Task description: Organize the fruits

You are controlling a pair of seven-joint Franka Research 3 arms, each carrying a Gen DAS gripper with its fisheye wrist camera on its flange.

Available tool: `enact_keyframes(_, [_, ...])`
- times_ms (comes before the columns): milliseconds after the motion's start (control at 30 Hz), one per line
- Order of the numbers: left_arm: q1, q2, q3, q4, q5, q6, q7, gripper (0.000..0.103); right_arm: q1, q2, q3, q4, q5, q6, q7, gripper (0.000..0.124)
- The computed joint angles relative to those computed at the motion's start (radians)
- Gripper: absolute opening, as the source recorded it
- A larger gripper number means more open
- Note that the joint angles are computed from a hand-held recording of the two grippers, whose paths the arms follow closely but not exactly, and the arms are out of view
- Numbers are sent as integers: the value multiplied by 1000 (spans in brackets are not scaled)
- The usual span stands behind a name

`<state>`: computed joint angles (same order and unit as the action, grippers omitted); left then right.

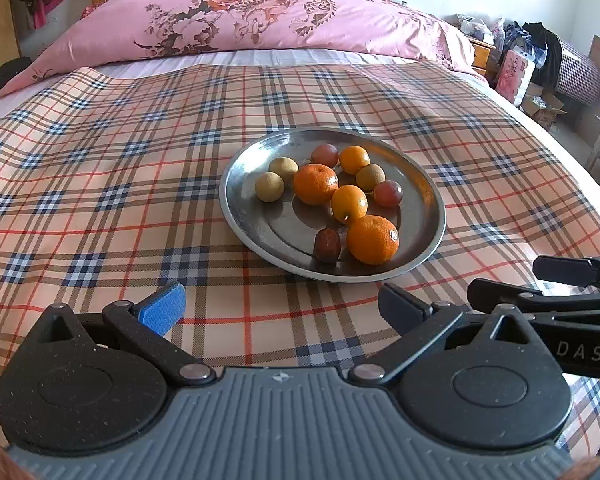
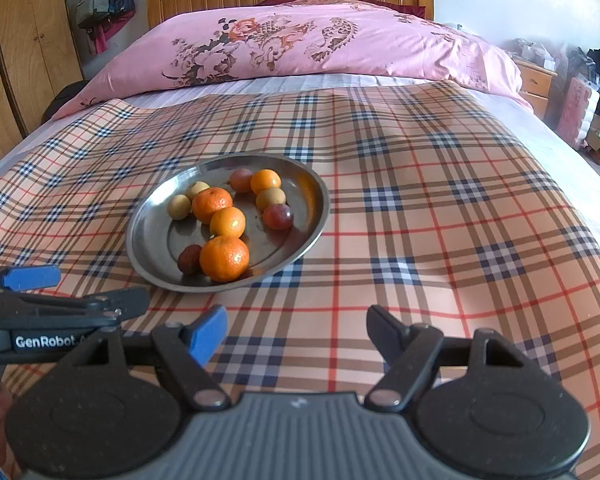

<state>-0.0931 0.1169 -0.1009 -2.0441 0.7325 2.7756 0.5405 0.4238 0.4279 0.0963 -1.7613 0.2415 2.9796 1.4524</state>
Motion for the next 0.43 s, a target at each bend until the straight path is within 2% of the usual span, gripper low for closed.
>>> enact_keyframes(433, [1,0,-1,-1,-4,2,5,103,0,0,0,1,3,-3,-1,76])
